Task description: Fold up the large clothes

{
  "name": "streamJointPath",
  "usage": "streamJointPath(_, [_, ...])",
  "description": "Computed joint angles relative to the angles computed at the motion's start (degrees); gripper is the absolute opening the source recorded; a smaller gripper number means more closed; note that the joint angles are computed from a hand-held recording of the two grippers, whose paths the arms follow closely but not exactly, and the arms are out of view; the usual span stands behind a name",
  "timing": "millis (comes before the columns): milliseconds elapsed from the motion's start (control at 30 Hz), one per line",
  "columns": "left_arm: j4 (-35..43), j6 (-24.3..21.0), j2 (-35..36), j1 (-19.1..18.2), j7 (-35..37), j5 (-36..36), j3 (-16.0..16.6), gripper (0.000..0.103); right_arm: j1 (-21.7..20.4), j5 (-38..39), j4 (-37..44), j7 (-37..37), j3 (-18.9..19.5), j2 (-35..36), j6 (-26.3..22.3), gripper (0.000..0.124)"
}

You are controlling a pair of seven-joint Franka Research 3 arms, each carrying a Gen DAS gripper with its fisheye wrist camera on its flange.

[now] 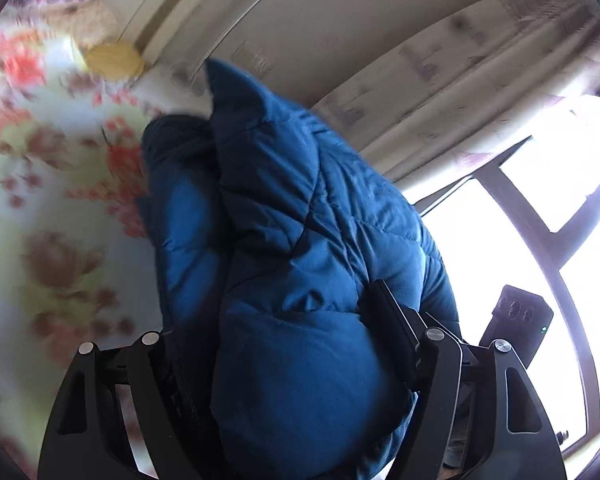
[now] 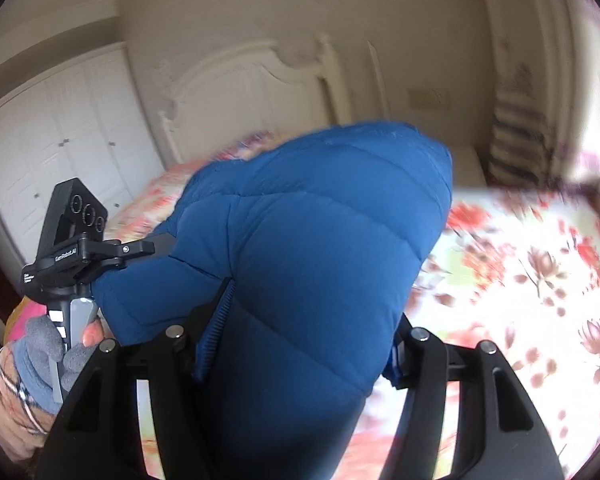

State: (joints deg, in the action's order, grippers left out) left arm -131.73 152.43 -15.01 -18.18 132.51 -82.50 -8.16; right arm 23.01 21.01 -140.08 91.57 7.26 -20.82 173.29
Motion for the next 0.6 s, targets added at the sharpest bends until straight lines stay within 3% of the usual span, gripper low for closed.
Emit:
streamJointPath(33, [1.70, 0.54, 3.23, 0.72, -4.10, 2.80, -1.56, 0.068, -0.10, 3.39, 0.38, -2.42, -1.07, 1.47, -2.57, 0.071])
streamJointPath(67, [2.08, 1.27, 4.63, -0.22, -4.19, 1.59, -1.12, 0.081, 1.81, 10.80, -0.24, -6.13, -2.93, 1.73, -1.98, 0.080])
streamJointPath(133, [1.44, 4.29, 4.49, -0.72, -0.11, -2.41, -2.11, 0.085, 0.05, 14.28, -1.36, -5.84, -1.19, 0.85, -1.08, 0.095])
streamJointPath(167, [1.09, 4.32, 4.06, -0.62, -0.73, -1.60, -2.34, 0.086, -3.81, 10.74, -1.75, -2.15, 2.23, -0.35, -2.51, 0.096])
streamJointPath(267, [0.53, 4.73, 3.03, -0.40, -4.10, 2.63, -2.48, 0.089, -18.81, -14.87, -2.71, 21.42, 14.29, -6.15, -5.41, 0.096])
streamJointPath(300, [-0.49, 5.41, 1.85, -0.56, -4.75, 3.05, -2.40, 0.089, -22.03, -18.87, -3.05, 25.83, 17.13, -7.84, -4.59, 0.096])
streamJointPath(400, [-4.09, 12.61, -2.69, -2.33, -4.57, 2.82, -3.24, 0.089, -23.40, -19.87, -3.22, 25.53, 21.12, -10.01, 0.28, 0.097])
streamJointPath(467, [-4.49, 24.32, -4.75, -5.11, 2.40, -3.40, -4.06, 0.091, -25.83, -25.50, -0.03, 26.62, 25.39, -8.64, -1.42, 0.097])
streamJointPath(500, [-4.07, 27.29, -5.34, -6.18, 5.49, -6.05, -3.81, 0.094, -27.93, -28.50, 1.70, 27.33, 28.27, -7.60, -2.06, 0.097])
streamJointPath(533, [-3.88, 29.79, -6.35, -5.25, 4.95, -4.79, -4.94, 0.094, -29.99, -31.23, 3.11, 28.42, 30.78, -7.00, -2.77, 0.097])
streamJointPath(600, [-4.15, 29.51, -7.59, 2.62, -7.77, 9.69, -10.69, 0.096, -33.82, -36.28, 6.88, 29.59, 35.84, -4.03, -4.67, 0.095])
